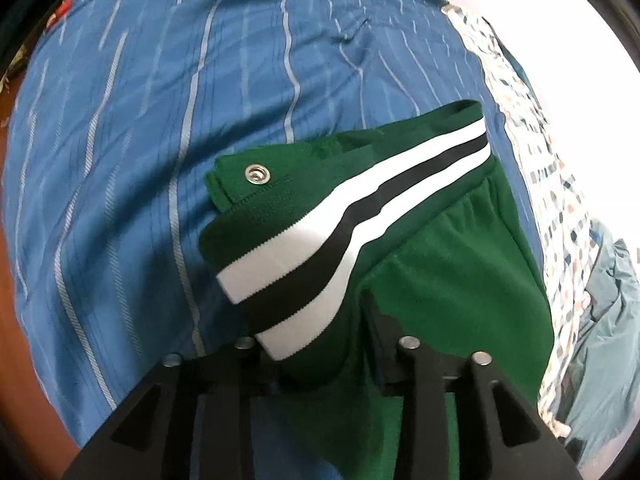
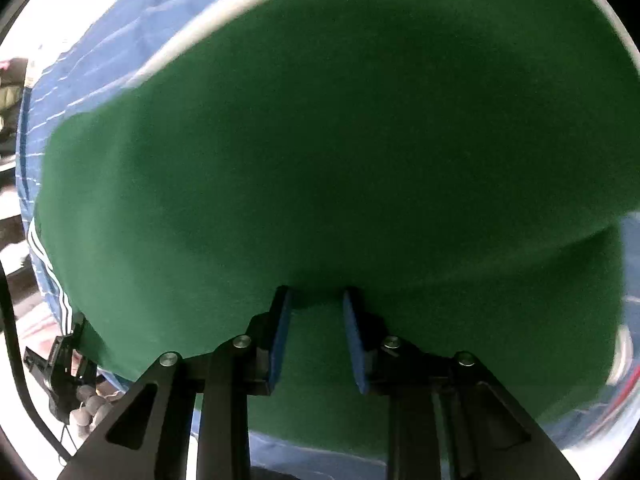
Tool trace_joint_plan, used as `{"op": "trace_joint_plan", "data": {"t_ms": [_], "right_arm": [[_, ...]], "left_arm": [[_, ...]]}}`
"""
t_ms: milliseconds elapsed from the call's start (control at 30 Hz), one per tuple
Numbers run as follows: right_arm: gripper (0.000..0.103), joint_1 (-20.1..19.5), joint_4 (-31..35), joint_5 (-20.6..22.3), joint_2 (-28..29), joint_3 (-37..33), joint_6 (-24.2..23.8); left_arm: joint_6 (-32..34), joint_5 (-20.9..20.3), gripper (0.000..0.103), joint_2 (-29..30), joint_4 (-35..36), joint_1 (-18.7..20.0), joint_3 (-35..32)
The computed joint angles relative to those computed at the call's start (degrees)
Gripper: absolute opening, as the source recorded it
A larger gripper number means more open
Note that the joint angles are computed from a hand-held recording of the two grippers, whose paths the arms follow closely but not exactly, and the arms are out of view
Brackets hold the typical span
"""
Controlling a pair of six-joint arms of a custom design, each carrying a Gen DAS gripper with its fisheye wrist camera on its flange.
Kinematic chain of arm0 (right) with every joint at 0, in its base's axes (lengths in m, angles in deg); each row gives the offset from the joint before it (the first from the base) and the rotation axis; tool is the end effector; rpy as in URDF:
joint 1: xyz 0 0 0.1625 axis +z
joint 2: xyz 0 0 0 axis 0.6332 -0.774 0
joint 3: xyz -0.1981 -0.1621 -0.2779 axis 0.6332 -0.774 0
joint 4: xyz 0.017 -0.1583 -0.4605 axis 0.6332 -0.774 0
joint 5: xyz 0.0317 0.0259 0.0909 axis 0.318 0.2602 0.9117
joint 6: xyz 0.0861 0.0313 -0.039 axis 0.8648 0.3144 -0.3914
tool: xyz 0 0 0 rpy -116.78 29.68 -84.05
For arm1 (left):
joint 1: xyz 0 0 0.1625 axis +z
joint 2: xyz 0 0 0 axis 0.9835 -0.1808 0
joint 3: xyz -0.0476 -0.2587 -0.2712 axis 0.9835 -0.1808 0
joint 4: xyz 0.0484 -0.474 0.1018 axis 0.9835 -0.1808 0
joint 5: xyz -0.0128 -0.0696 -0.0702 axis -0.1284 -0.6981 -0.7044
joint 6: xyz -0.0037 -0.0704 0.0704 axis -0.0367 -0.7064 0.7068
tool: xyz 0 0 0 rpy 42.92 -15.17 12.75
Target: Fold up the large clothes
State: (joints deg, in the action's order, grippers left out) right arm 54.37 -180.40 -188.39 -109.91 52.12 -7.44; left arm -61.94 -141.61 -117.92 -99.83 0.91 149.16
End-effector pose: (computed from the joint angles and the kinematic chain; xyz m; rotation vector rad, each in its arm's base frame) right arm 0.1338 -0.6901 0.2243 -0.6348 -2.5923 0.0269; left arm 0.0720 -0.7069 0.3357 -0.7441 2.5438 -0.8140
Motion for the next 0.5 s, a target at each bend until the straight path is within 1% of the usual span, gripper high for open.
{"op": "trace_joint_plan", "data": {"t_ms": [33, 67, 100, 167, 200, 233, 267, 300, 333, 367, 433, 467, 500], "right_arm": [[0.028, 0.8, -2.0, -1.7, -1.1, 0.8, -2.0], [0.028, 1.7, -4.0, -4.8, -2.3, 1.5, -4.2], [0.029, 2.0, -5.4, -6.3, -2.8, 1.8, -5.3], [0.029, 1.0, -8.3, -9.0, -4.1, 3.1, -6.4], [0.028, -0.2, -9.5, -9.5, -4.3, 3.4, -6.6], [0.028, -1.6, -11.0, -8.7, -4.4, 3.8, -7.0], [0.028, -3.0, -11.6, -7.1, -4.0, 3.6, -6.9], [0.028, -4.7, -11.8, -5.7, -3.4, 3.3, -6.9], [0.028, -4.9, -12.2, -6.3, -3.0, 3.2, -6.7], [0.028, -4.8, -11.2, -7.2, -2.8, 2.5, -6.2], [0.028, -4.3, -4.5, -8.5, -2.4, -0.3, -3.2], [0.028, -3.6, -3.5, -8.7, -1.2, -1.7, -1.6], [0.029, -3.0, -3.3, -8.4, -1.8, -1.7, -1.3]], "left_arm": [[-0.2, -0.5, 0.042, 0.3, 0.4, 0.3, -0.4], [-0.2, -1.2, 0.044, 0.1, 0.3, 0.7, -0.1], [0.3, -2.1, 0.048, 0.2, -0.5, 1.1, 0.0], [1.5, -3.5, 0.054, 0.8, -1.4, 1.6, -0.5], [2.3, -4.0, 0.061, 0.9, -1.8, 1.6, -0.4], [3.5, -4.2, 0.069, 1.5, -1.8, 1.7, -0.9], [4.8, -4.4, 0.075, 2.2, -1.5, 1.6, -1.6], [5.8, -4.5, 0.084, 2.9, -1.1, 1.5, -2.4], [6.4, -4.2, 0.090, 3.5, -0.8, 1.4, -2.9], [6.7, -3.6, 0.091, 4.0, -0.4, 1.1, -3.3], [6.4, -1.6, 0.093, 4.6, 0.0, 0.5, -3.7], [6.1, -1.2, 0.093, 4.9, 0.2, 0.4, -3.9], [5.7, -0.9, 0.093, 5.0, 0.3, 0.3, -4.0]]}}
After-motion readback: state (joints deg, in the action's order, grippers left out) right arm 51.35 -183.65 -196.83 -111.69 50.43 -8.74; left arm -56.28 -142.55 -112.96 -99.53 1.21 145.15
